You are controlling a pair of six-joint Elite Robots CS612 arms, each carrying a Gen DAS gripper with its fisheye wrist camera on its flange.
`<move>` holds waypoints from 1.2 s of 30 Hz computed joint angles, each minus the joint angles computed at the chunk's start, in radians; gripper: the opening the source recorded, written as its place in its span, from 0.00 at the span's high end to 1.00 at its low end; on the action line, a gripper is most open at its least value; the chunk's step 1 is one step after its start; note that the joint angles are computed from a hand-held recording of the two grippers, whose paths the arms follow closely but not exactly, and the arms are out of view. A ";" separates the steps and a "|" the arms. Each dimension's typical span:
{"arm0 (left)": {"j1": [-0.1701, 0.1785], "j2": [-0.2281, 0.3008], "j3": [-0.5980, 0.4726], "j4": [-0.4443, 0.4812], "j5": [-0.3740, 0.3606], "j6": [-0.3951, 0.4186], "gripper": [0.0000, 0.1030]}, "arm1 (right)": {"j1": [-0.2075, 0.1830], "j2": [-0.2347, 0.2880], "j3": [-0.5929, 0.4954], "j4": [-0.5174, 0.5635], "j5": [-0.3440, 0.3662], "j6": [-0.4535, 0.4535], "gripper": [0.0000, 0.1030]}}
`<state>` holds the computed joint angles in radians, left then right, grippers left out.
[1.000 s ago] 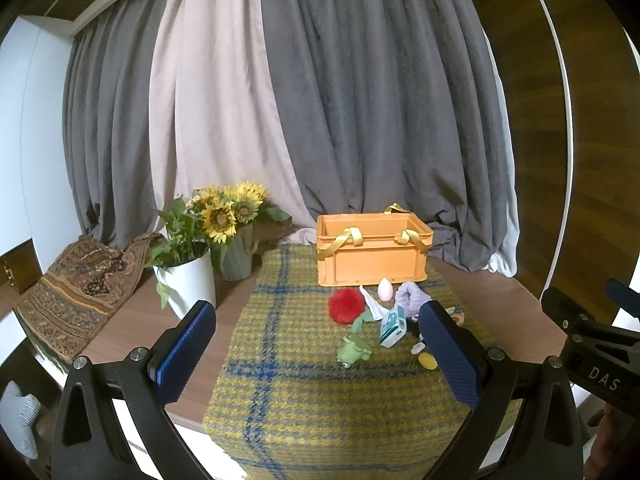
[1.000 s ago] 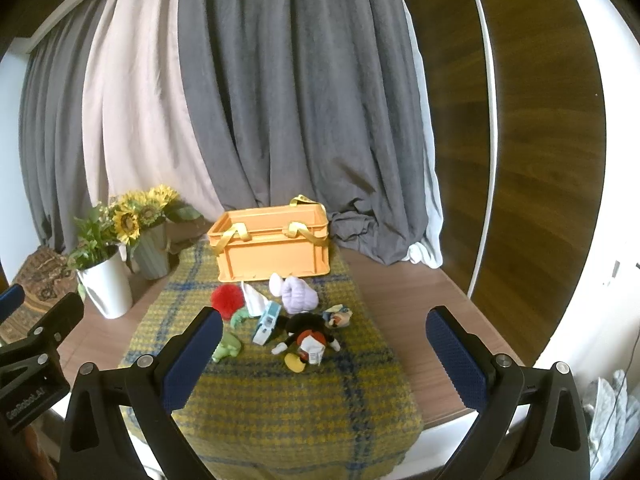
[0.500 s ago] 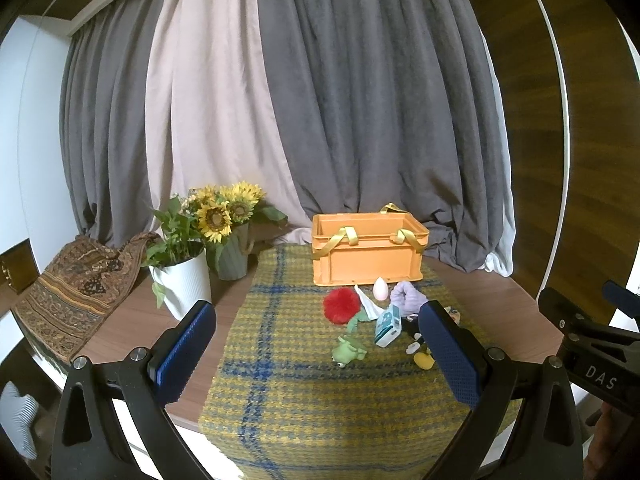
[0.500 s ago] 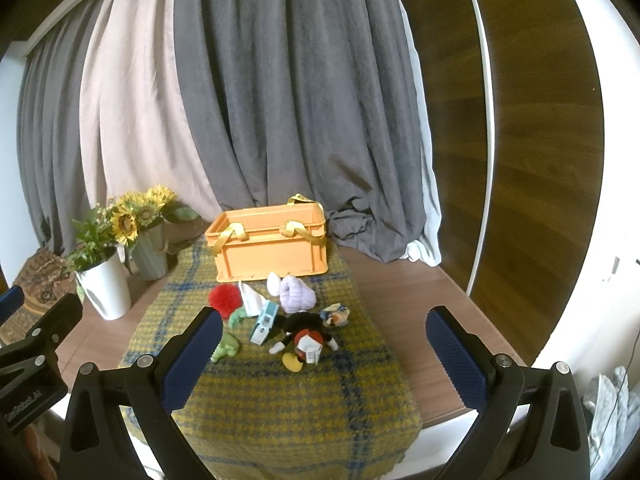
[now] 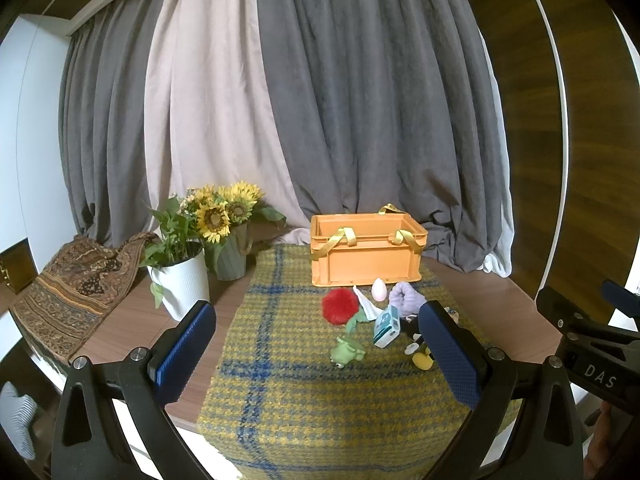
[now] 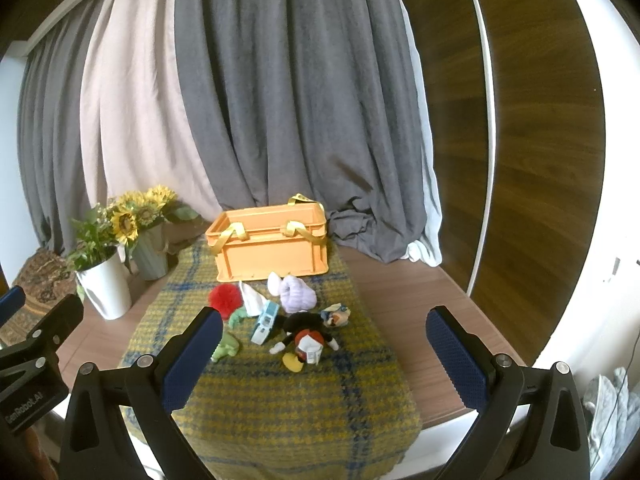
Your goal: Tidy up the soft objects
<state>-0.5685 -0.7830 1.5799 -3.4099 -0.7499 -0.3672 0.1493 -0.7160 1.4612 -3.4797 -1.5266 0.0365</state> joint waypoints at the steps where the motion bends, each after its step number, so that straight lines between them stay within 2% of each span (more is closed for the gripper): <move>1: 0.000 0.000 -0.001 0.001 -0.001 0.000 0.00 | 0.001 0.000 0.000 0.000 -0.002 0.001 0.00; 26: 0.004 0.000 -0.002 0.012 -0.010 -0.007 0.00 | 0.005 0.007 -0.011 0.011 0.001 0.002 0.00; 30: 0.012 0.004 -0.007 0.044 -0.028 -0.030 0.00 | 0.001 0.015 -0.025 0.031 0.009 0.005 0.00; 36: 0.042 0.024 -0.041 0.121 -0.102 -0.039 0.00 | 0.004 0.038 -0.065 0.095 0.014 0.015 0.00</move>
